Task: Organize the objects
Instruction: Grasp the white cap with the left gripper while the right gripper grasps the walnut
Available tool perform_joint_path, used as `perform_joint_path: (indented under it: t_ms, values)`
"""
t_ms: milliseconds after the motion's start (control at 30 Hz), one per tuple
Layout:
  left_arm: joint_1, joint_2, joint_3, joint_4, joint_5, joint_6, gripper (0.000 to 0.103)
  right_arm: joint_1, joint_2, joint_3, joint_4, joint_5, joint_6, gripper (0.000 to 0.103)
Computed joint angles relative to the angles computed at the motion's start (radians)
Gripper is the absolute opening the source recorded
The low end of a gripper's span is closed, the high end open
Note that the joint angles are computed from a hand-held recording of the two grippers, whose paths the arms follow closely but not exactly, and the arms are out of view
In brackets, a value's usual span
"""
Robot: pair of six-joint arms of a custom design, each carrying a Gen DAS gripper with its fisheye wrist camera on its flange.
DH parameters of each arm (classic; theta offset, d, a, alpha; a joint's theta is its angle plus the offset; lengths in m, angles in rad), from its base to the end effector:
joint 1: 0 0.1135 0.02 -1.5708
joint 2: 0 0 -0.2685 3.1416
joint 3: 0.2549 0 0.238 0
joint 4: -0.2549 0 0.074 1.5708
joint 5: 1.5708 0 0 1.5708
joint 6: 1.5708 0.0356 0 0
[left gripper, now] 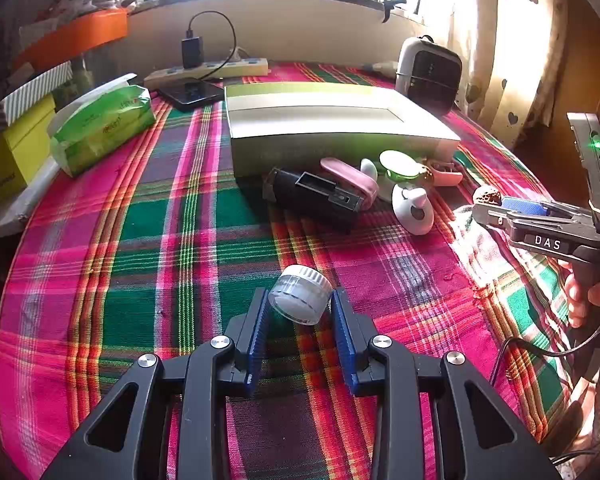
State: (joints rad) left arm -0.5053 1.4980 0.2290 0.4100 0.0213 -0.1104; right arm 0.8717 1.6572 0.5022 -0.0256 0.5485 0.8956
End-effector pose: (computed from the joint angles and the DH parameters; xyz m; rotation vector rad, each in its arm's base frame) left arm 0.1727 -0.0964 0.0962 0.4907 2.4031 -0.3012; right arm 0.1627 0.1647 0.0980 0.1674 2.4757 -0.0637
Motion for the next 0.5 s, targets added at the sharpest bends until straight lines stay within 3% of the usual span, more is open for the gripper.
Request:
perform_joint_path:
  t_ms: [333, 500]
  values:
    - [-0.006, 0.035, 0.043, -0.013, 0.014, 0.005, 0.029, -0.004, 0.014, 0.019, 0.01, -0.001, -0.017, 0.035]
    - [-0.005, 0.052, 0.066, -0.018, 0.035, 0.001, 0.029, 0.005, 0.025, 0.033, -0.002, 0.006, -0.007, 0.031]
